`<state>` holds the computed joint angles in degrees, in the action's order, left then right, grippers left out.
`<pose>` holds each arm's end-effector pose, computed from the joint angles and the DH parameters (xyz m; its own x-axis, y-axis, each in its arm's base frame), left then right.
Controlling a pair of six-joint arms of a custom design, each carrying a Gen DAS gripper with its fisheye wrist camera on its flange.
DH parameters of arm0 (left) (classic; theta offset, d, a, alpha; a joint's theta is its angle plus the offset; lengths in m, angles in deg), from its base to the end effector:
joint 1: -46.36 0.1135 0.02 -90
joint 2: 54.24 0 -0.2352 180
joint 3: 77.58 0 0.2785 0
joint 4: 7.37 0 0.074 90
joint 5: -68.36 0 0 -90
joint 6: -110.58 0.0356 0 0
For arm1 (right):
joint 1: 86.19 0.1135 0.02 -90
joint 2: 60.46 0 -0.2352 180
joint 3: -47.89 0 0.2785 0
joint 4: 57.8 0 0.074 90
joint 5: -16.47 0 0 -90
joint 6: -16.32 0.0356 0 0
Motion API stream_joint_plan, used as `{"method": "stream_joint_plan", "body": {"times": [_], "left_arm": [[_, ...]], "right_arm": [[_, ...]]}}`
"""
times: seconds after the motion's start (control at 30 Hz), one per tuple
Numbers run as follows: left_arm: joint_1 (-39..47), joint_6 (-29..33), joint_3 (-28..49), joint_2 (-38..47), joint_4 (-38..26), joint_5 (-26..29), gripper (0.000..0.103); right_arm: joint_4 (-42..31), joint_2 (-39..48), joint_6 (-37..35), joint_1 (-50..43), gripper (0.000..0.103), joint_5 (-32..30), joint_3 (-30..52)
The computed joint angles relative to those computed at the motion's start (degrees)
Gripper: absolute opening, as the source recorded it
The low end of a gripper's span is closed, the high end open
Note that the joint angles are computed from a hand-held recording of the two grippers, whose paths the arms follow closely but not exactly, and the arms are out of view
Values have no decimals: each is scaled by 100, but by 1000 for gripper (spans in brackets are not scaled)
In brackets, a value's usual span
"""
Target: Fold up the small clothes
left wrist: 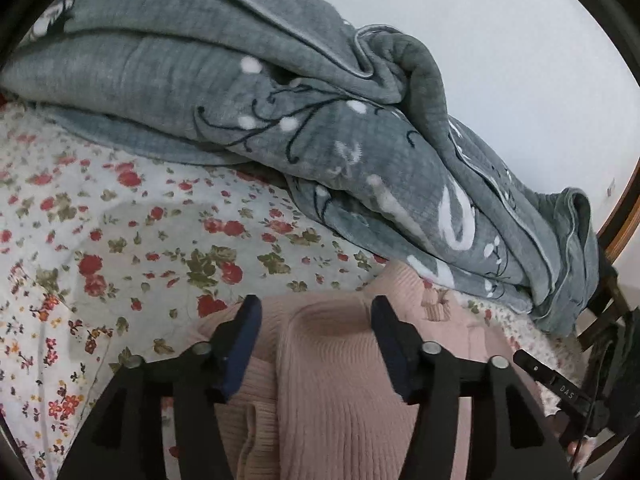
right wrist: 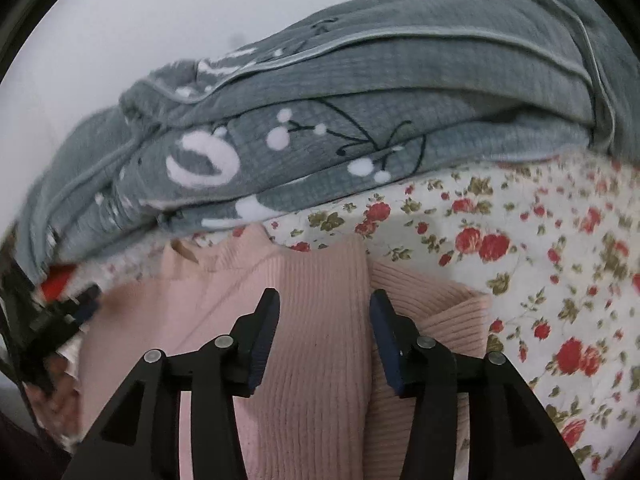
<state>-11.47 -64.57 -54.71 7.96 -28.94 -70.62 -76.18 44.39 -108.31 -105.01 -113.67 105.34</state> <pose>0.1149 -0.1322 0.0600 -0.3982 -0.5951 -0.6980 -0.4331 0.7928 -0.4289 0.3011 -0.0784 0.0435 -0.7082 -0.2176 -0.6717 -0.4936 0.8328 0.2506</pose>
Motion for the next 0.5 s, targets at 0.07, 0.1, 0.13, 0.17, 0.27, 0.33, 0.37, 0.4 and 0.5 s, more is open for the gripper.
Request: {"method": "stream_joint_plan", "body": {"times": [0.07, 0.1, 0.13, 0.17, 0.27, 0.33, 0.37, 0.4, 0.5], "left_arm": [[-5, -56, 156, 240, -103, 0, 59], [40, -40, 205, 311, -119, 22, 59], [13, -135, 270, 381, -237, -13, 59], [-90, -436, 424, 526, -560, -151, 60], [-279, -862, 708, 866, -1044, -394, 64], [-93, -832, 1044, 1347, -1257, -114, 62], [-3, -664, 1097, 1439, -1179, 19, 61], [78, -478, 1138, 1527, -1074, 118, 56], [246, -128, 1279, 1814, -928, 385, 12]], "right_arm": [[267, -89, 36, 146, 49, 318, -161], [311, -79, 55, 181, 49, 413, -165], [321, -47, 70, 178, 49, 436, -148], [277, 5, 70, 165, 49, 436, -93], [162, 157, 67, 173, 49, 518, 64], [197, 233, 83, 223, 42, 640, 96], [226, 261, 109, 250, 31, 693, 106], [252, 278, 134, 256, 26, 730, 111], [204, 319, 126, 214, 10, 662, 167]]}}
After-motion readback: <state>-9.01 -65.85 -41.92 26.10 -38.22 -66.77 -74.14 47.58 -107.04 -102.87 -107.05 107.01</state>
